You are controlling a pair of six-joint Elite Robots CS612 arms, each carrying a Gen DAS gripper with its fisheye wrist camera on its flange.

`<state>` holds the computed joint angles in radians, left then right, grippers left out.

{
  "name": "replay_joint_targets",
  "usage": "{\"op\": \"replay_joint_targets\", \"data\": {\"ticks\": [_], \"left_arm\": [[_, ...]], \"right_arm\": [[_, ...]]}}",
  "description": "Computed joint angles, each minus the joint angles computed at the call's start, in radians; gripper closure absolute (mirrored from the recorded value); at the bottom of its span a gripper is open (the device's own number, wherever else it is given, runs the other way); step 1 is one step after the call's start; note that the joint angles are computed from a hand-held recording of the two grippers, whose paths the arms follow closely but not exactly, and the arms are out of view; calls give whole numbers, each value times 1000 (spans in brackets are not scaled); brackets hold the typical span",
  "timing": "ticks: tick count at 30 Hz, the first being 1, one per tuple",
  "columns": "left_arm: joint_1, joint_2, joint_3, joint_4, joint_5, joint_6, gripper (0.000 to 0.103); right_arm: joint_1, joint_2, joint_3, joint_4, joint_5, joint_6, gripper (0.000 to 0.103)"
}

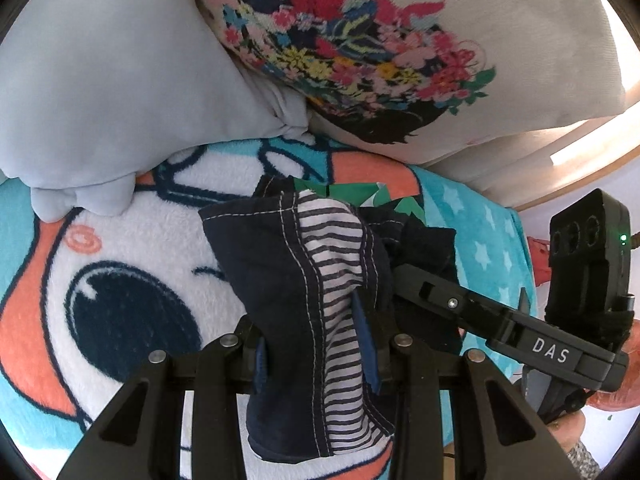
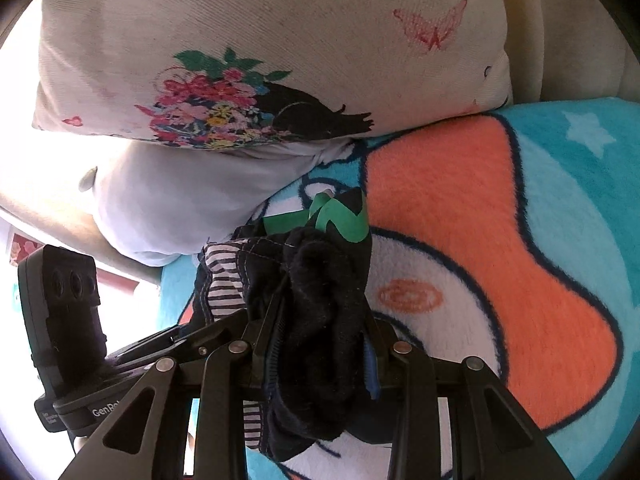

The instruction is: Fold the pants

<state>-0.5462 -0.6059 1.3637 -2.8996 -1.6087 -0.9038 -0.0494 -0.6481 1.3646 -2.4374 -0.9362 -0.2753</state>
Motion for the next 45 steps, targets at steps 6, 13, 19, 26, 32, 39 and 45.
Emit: {"op": "replay_joint_targets", "data": {"ticks": [6,13,19,26,32,39,45], "left_arm": [[1,12,-17,19,3,-2,69],[4,37,-55,85,23,-17,69],[17,28,-21,22,-21,-85,64],[17,-15,75,-69,0,-178,63],[7,-36,124,-89,37,-220,63],[-12,-57,157,-83,62,-195,63],[-40,-92,184,-86,146,-108,63]], "right_arm": [[3,13,-23,7,-16,5,67],[16,40,-53,-2,-83,7,67],[30,57,-63,-76,-251,12,50],[23,-2,29,-277,-263,26,49],[6,-38,78,-111,-22,-133,50],[12,-9,71,-95,-153,-77,51],[15,-62,135,-206,-179,-20,51]]}}
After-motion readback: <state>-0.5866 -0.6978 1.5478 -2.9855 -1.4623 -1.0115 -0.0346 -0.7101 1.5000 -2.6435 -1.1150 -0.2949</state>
